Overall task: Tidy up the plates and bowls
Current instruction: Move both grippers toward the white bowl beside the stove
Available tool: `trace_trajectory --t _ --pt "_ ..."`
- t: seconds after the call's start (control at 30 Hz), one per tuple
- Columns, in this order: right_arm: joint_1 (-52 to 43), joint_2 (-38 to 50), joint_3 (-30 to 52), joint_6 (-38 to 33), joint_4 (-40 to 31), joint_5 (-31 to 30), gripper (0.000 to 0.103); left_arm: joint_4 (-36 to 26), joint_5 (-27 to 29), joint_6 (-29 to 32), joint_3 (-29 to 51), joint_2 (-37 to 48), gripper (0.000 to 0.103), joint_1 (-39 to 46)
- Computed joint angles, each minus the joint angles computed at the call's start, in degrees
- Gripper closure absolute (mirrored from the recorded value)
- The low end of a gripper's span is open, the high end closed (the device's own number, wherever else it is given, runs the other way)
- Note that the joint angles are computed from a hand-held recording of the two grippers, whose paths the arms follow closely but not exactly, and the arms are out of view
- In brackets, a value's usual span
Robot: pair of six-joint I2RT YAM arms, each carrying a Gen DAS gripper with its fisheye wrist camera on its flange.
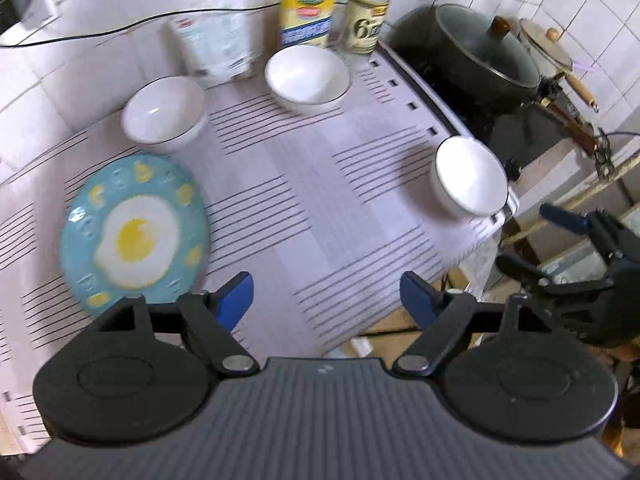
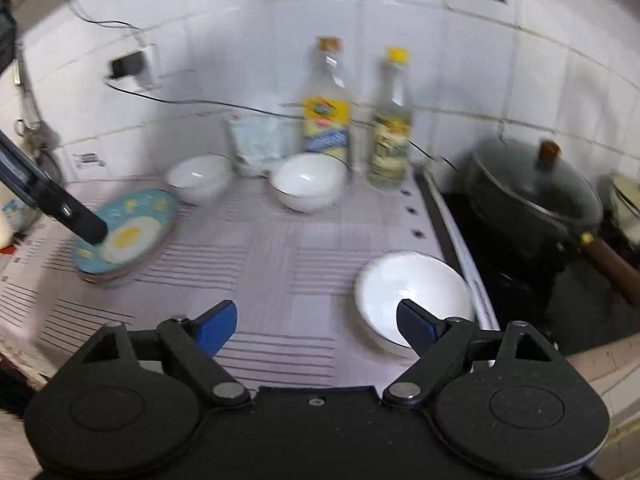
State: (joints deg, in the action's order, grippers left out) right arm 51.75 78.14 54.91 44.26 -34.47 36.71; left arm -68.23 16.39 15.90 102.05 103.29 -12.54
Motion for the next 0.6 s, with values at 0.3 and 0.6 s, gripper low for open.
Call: trace_trajectory --t 0.3,0.6 --pt "-8.53 -1.35 -18.37 -9.36 17.94 -4.98 0.013 11.76 -1.48 -12.04 -5.56 4.00 0.014 -10.42" --pt "-14.12 9.09 -26.42 -14.94 41.58 -5.25 0.013 22.90 -1.02 -21.47 -7.36 11.32 0.014 -16.81"
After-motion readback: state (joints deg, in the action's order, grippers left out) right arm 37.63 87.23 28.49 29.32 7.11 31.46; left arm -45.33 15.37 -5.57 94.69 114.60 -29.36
